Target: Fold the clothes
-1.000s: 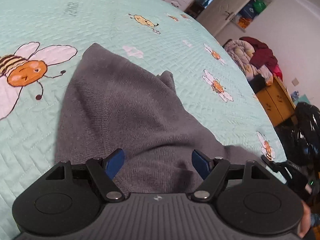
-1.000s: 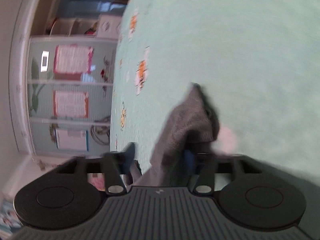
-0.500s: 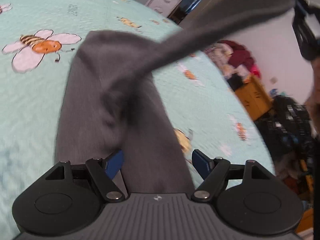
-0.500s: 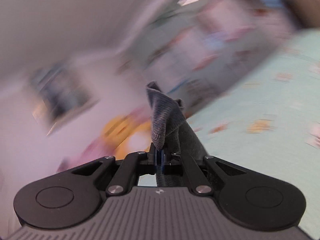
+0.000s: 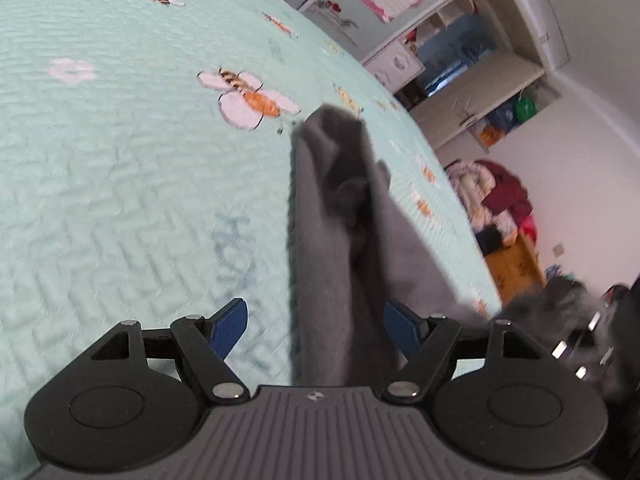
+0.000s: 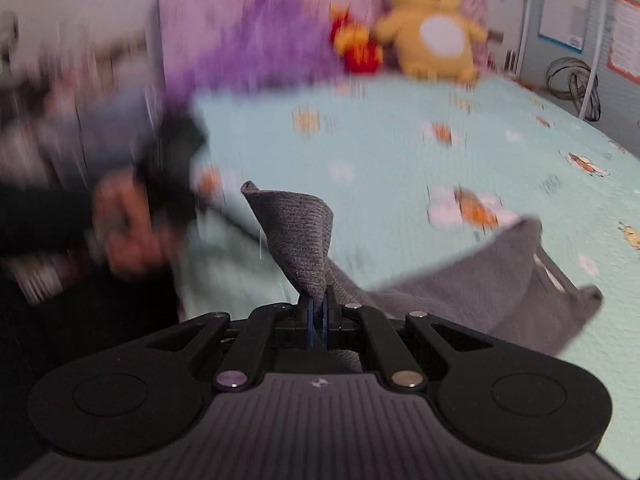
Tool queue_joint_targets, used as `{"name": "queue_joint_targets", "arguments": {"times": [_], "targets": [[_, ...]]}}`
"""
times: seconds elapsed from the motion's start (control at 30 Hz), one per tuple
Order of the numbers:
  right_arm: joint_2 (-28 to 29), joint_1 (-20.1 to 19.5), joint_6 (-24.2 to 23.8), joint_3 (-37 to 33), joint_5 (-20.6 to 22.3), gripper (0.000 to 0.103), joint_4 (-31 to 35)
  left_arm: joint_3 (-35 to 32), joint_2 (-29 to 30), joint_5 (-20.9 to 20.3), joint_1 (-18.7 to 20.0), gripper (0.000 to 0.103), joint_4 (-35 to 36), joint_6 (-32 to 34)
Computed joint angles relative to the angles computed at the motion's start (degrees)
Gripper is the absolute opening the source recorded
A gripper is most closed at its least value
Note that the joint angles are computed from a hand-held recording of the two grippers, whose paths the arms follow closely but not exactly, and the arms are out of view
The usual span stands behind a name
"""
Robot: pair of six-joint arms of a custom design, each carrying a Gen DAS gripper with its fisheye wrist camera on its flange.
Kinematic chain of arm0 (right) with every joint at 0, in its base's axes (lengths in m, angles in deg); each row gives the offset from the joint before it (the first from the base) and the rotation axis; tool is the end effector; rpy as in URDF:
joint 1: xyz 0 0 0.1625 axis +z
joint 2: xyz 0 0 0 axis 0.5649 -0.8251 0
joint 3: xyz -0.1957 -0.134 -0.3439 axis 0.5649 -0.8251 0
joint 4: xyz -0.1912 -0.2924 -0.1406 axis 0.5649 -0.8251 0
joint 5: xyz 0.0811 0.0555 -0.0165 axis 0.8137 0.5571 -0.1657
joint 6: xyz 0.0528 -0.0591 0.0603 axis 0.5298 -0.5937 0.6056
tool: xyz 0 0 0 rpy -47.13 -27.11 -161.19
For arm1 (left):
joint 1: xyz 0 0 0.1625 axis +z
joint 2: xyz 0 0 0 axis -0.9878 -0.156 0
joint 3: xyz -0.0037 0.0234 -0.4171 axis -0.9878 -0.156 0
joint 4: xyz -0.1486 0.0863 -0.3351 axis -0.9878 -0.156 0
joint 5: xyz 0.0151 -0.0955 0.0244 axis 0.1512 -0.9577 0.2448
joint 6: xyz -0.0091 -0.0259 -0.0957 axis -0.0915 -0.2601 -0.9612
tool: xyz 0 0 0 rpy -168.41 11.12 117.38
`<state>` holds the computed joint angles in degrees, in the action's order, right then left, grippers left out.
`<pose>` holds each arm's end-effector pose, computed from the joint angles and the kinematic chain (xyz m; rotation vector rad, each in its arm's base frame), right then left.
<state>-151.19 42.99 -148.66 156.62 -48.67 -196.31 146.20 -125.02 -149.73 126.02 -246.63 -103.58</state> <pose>0.0498 -0.4151 0.3492 1.6500 -2.3747 0.4181 -0.1903 -0.4332 0.0429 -0.1735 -2.9368 1.0114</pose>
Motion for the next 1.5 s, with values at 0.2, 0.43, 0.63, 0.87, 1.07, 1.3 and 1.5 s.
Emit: {"name": "queue_joint_targets", "arguments": {"times": [0.2, 0.43, 0.63, 0.87, 1.07, 1.3, 1.5], "targets": [[-2.7, -1.2, -4.8, 7.8, -0.9, 0.003, -8.9, -5.0, 1.6, -3.4, 1.5, 0.078, 1.1, 1.2], [-1.2, 1.8, -10.6, 10.6, -3.2, 0.003, -13.7, -4.6, 1.0, -3.5, 2.9, 0.078, 1.6, 0.7], [4.8, -1.1, -16.4, 18.5, -10.8, 0.003, -26.6, -4.9, 1.2, -3.9, 2.1, 0.078, 3.6, 2.5], [2.2, -5.4, -6.6, 18.8, -2.9, 0.007, -24.5, -8.8, 3.2, -4.4, 1.3, 0.078, 6.3, 5.4], [1.7, -7.6, -2.9, 21.1, -0.4, 0.028, -25.9, -10.3, 3.3, -3.4, 0.4, 0.078, 10.5, 7.8], [-7.8, -13.3, -3.3, 22.4, 4.6, 0.032, -16.7, -9.0, 3.9, -2.0, -1.2, 0.078, 11.1, 8.1], [-15.9, -21.1, 2.1, 19.8, 14.2, 0.050, -4.7, -6.2, 3.9, -0.1, -2.8, 0.078, 9.7, 6.5]]}}
